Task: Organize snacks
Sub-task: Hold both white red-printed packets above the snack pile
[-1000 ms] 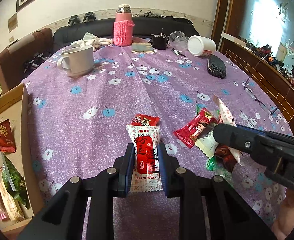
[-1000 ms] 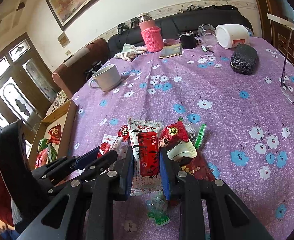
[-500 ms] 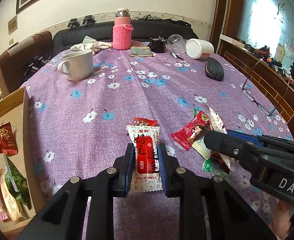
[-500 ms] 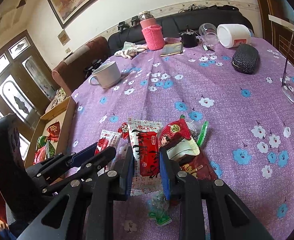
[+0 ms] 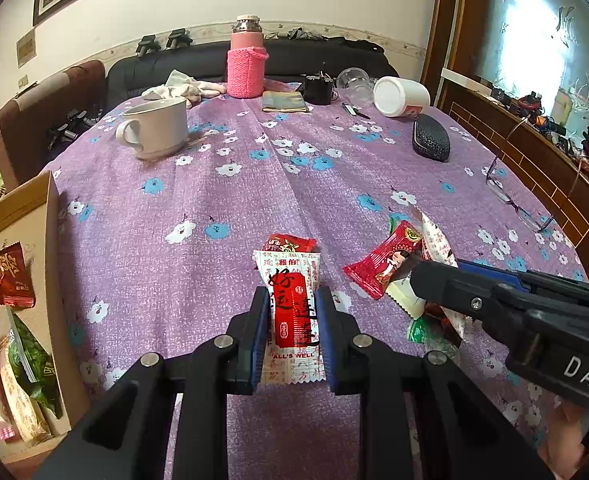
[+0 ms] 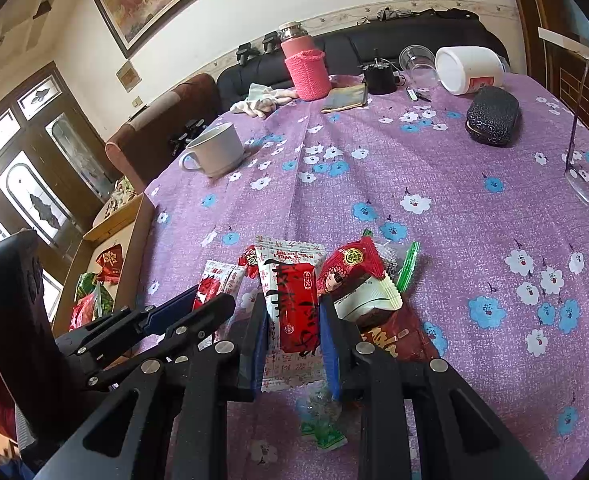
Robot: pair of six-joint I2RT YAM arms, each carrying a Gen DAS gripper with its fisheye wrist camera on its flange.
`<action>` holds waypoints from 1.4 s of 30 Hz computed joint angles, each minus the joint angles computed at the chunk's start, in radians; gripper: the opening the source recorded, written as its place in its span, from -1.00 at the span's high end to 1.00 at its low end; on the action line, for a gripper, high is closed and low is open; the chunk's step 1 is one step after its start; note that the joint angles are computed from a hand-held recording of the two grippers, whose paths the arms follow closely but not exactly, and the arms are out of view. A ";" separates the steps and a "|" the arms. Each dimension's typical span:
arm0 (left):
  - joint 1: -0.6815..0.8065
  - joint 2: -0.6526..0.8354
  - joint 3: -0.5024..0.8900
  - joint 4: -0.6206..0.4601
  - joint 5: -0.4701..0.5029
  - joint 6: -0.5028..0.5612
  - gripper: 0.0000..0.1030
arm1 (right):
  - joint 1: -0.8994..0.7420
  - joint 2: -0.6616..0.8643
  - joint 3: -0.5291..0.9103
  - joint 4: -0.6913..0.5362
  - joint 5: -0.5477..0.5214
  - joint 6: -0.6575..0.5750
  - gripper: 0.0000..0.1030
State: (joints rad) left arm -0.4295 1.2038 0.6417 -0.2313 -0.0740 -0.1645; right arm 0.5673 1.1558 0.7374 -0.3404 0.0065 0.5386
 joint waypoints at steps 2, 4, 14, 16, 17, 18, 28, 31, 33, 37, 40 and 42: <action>0.001 -0.001 0.001 -0.002 0.001 0.000 0.57 | -0.001 -0.001 -0.001 0.002 -0.002 0.003 0.50; 0.001 -0.001 0.001 -0.002 0.001 0.000 0.57 | 0.000 -0.002 -0.001 0.002 -0.001 0.005 0.50; 0.002 0.002 -0.001 0.002 -0.001 0.001 0.57 | 0.000 -0.004 -0.001 0.003 -0.005 0.003 0.50; 0.002 0.002 -0.001 0.002 -0.002 0.000 0.57 | -0.001 -0.004 -0.001 0.002 -0.006 0.003 0.50; 0.001 0.003 0.000 0.002 -0.002 -0.002 0.57 | -0.001 -0.004 -0.001 0.002 -0.005 0.002 0.50; 0.000 0.004 0.001 0.001 -0.002 -0.002 0.57 | -0.001 -0.004 0.000 0.002 -0.006 0.003 0.50; 0.010 0.004 0.001 -0.003 0.007 0.000 0.57 | 0.003 0.000 -0.001 0.002 -0.006 0.007 0.50; 0.012 0.007 0.007 -0.010 0.013 0.000 0.57 | -0.004 0.009 -0.001 0.004 -0.007 0.012 0.50; 0.011 -0.007 0.003 -0.009 0.012 -0.001 0.57 | -0.007 0.009 -0.002 0.006 -0.004 0.012 0.50; 0.009 -0.008 0.003 -0.010 0.012 -0.002 0.57 | -0.003 0.010 0.000 0.007 0.008 0.006 0.50; 0.011 -0.011 -0.002 -0.001 0.014 -0.010 0.57 | -0.007 0.011 -0.001 0.012 0.016 0.007 0.50; 0.022 -0.016 0.000 -0.005 0.029 -0.013 0.57 | -0.026 0.007 -0.006 0.018 0.006 0.016 0.50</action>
State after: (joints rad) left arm -0.4077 1.1875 0.6420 -0.2367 -0.0455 -0.1774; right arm 0.5415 1.1623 0.7311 -0.3220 0.0129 0.5541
